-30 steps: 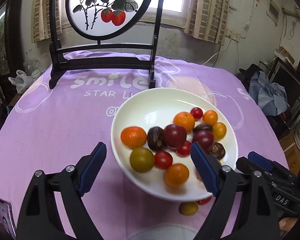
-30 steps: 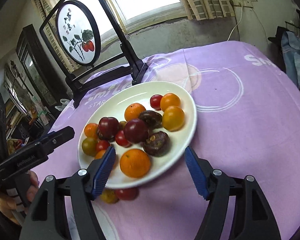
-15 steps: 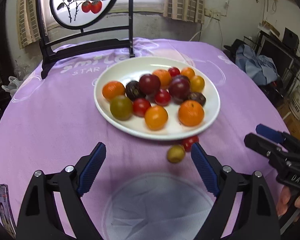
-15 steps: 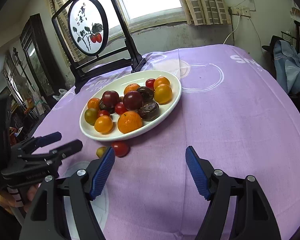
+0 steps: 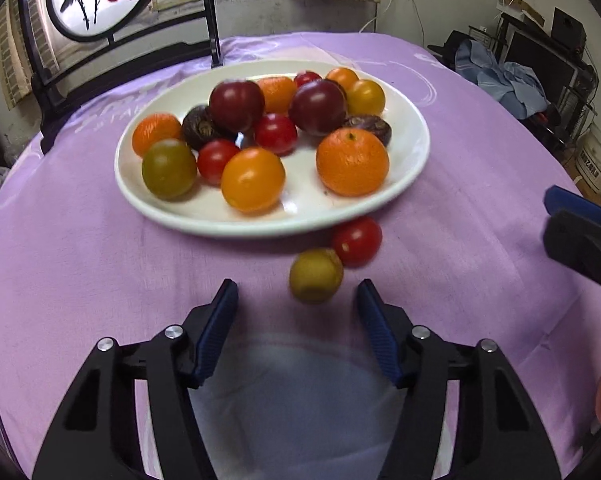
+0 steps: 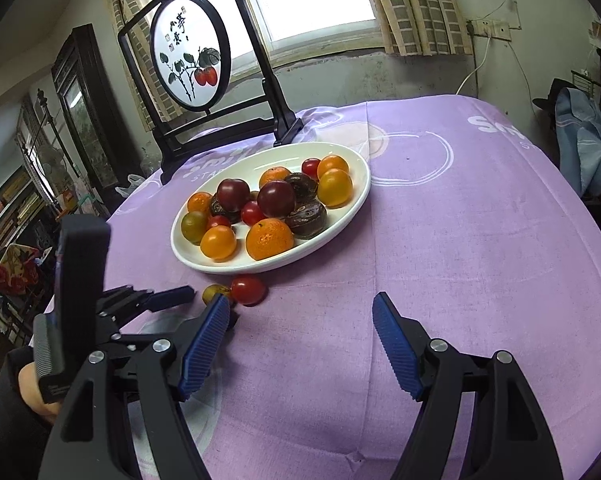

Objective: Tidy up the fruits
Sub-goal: 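Grasp a yellow-green tomato with the left tool, then grasp a red cherry tomato with the right tool while the left tool holds its tomato, then move both tomatoes over the white plate and open both tools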

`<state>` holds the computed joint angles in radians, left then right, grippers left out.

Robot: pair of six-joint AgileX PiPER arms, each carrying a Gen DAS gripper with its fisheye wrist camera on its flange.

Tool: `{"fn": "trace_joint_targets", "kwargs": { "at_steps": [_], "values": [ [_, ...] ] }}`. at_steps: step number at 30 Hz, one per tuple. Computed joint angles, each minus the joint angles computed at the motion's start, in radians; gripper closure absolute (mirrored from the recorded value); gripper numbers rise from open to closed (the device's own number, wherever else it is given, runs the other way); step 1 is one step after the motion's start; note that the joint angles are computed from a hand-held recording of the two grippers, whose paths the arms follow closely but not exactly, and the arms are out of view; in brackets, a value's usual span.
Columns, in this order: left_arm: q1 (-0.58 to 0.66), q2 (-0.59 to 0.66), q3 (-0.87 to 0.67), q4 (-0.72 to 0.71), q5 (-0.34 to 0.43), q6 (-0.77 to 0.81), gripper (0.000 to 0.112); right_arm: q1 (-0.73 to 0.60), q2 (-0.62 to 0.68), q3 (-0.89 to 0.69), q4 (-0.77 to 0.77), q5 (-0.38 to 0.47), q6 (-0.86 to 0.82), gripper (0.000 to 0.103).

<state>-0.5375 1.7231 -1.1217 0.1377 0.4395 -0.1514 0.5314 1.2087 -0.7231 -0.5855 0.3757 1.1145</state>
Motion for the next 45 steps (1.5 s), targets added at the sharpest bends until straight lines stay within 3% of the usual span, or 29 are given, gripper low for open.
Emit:
{"fn": "trace_joint_targets", "kwargs": {
  "at_steps": [2,5,10,17,24,26,33,37,45],
  "values": [
    [-0.005,0.023,-0.033,0.006,0.011,0.006,0.064,-0.004,0.002,0.002,0.009,-0.007,-0.010,0.028],
    [0.005,0.023,-0.050,-0.098,0.032,0.138,0.086,-0.011,0.016,-0.001,0.031,-0.009,-0.033,0.028],
    [0.035,-0.039,-0.003,-0.157,0.029,0.171,0.087,0.009,0.060,-0.011,0.011,0.001,-0.020,0.028],
    [0.138,-0.188,0.120,-0.355,0.012,0.387,0.087,0.118,0.192,-0.101,-0.058,0.086,0.004,0.028],
    [0.229,-0.195,0.147,-0.504,0.030,0.509,0.087,0.136,0.342,-0.238,0.002,0.139,-0.080,0.029],
    [0.243,-0.192,0.148,-0.538,0.033,0.544,0.087,0.120,0.374,-0.268,0.032,0.140,-0.099,0.037],
    [0.268,-0.174,0.138,-0.591,0.052,0.592,0.087,0.108,0.459,-0.366,0.044,0.151,-0.092,0.047],
    [0.267,-0.173,0.140,-0.586,0.048,0.586,0.087,0.135,0.501,-0.417,-0.021,0.207,-0.028,0.072],
    [0.251,-0.185,0.141,-0.526,0.043,0.520,0.087,0.166,0.371,-0.308,-0.074,0.197,0.047,0.074]
  ]
}}
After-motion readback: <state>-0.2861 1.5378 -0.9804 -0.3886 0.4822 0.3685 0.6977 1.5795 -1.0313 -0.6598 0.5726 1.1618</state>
